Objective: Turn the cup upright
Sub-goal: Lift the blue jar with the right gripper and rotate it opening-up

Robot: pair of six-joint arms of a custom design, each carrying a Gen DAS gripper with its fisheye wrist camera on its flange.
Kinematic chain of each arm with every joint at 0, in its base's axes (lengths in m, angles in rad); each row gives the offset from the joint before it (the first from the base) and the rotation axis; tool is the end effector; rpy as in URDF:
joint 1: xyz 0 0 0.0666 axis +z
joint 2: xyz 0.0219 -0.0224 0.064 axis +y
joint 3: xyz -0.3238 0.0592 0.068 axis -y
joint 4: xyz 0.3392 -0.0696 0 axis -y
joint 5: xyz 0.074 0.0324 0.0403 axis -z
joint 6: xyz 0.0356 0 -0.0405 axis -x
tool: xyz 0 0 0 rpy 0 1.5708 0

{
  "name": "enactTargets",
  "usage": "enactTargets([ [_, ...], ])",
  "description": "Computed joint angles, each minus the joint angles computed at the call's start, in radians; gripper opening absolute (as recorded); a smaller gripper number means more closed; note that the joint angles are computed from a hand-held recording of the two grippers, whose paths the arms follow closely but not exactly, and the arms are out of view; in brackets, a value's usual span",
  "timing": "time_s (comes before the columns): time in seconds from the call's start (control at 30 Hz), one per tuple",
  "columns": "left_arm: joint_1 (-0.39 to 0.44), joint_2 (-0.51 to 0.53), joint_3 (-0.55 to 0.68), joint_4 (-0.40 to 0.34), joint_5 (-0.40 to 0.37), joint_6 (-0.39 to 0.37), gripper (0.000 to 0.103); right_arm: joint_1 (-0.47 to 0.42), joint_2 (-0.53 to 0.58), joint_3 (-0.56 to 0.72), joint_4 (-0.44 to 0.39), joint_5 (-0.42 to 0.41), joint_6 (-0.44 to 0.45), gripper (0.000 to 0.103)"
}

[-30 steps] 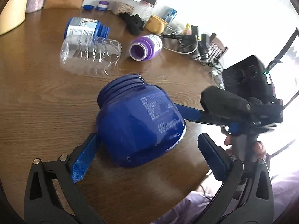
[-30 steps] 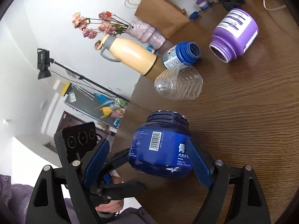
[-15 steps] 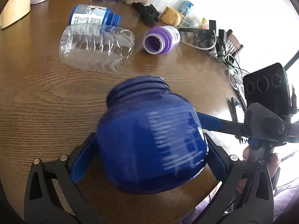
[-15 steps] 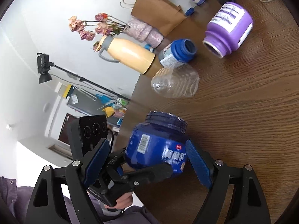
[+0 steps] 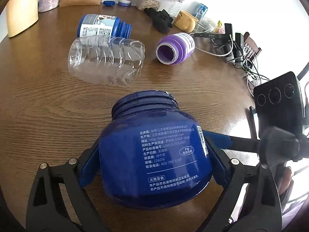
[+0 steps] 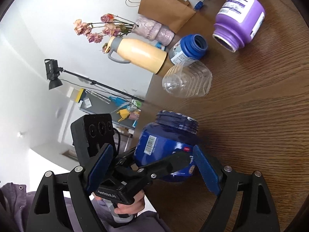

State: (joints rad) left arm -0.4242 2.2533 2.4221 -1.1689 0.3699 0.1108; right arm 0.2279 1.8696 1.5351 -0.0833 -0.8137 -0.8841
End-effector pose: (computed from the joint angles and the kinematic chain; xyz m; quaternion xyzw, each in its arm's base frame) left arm 0.6061 -0.2883 0.3056 0.1983 0.9236 -0.2433 0.2202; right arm 0.5714 0.1587 0.2685 0.0439 0.7984 0.5460 0.2501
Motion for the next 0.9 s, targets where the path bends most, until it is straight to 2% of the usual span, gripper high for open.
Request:
enactTargets([
  [0.1, -0.005, -0.027, -0.047, 0.03, -0.026, 0.008, 0.093, -0.002, -0.005, 0.002, -0.038, 0.032, 0.016, 0.089],
  [0.17, -0.003, -0.063, -0.115, 0.085, -0.034, 0.033, 0.093, -0.003, -0.005, 0.004, -0.053, 0.039, 0.024, 0.089],
  [0.27, 0.004, -0.091, -0.165, 0.117, -0.018, 0.049, 0.093, 0.002, 0.0, 0.023, -0.092, 0.058, 0.041, 0.089],
  [0.33, 0.007, -0.107, -0.182, 0.12, 0.002, 0.027, 0.092, 0.003, 0.004, 0.027, -0.087, 0.043, 0.036, 0.089],
  [0.43, 0.004, -0.179, -0.287, 0.21, 0.014, -0.022, 0.092, 0.012, 0.012, 0.044, -0.088, 0.031, 0.046, 0.093],
  [0.47, 0.004, -0.212, -0.338, 0.262, 0.021, -0.034, 0.092, 0.017, 0.017, 0.06, -0.116, 0.034, 0.064, 0.097],
  [0.53, 0.006, -0.252, -0.399, 0.332, 0.047, -0.05, 0.092, 0.023, 0.029, 0.071, -0.103, 0.001, 0.055, 0.103],
  [0.6, 0.004, -0.259, -0.407, 0.34, 0.062, -0.077, 0.092, 0.028, 0.04, 0.077, -0.073, -0.037, 0.033, 0.103],
  [0.73, 0.005, -0.265, -0.421, 0.352, 0.122, -0.128, 0.092, 0.044, 0.075, 0.117, -0.088, -0.104, 0.017, 0.103],
  [0.9, 0.021, -0.269, -0.436, 0.353, 0.183, -0.167, 0.092, 0.042, 0.061, 0.117, -0.102, -0.071, 0.016, 0.102],
])
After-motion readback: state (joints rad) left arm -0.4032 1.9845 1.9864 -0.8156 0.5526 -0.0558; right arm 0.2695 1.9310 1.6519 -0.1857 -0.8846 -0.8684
